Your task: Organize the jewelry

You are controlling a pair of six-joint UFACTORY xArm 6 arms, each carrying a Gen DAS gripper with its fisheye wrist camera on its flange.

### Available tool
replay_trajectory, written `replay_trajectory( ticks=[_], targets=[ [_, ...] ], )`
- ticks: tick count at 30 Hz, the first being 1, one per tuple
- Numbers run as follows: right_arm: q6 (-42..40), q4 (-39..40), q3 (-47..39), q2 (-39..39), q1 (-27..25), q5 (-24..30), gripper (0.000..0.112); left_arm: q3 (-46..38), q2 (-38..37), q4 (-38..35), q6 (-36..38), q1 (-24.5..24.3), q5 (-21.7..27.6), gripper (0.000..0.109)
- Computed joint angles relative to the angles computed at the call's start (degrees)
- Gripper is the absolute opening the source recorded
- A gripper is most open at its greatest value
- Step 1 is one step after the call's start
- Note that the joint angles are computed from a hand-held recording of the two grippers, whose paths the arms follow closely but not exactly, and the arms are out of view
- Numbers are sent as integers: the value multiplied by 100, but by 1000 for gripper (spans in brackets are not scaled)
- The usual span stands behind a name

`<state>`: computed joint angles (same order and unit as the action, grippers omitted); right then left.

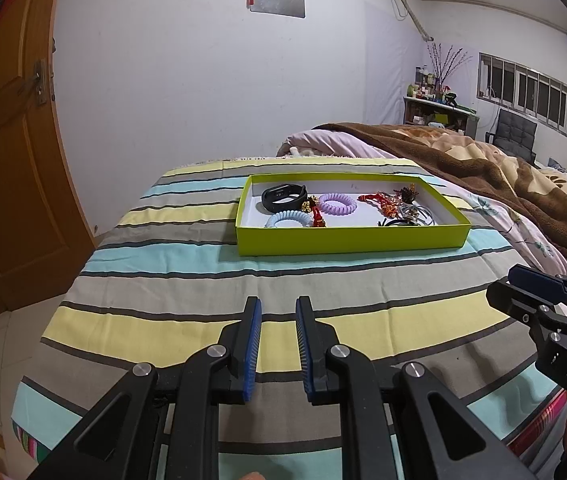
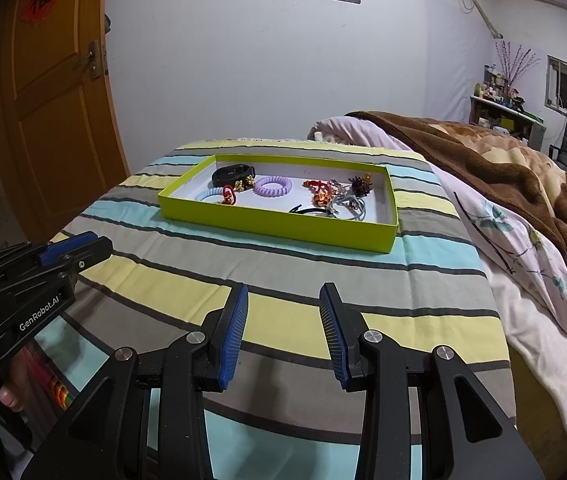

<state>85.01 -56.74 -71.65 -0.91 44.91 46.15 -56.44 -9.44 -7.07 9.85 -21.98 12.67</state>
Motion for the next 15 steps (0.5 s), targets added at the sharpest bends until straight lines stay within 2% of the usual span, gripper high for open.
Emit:
replay_trajectory(
  ticks=[15],
  targets=[
    [4, -3, -11, 4, 9, 19, 38, 14, -15, -4, 1, 5, 2, 17]
  ],
)
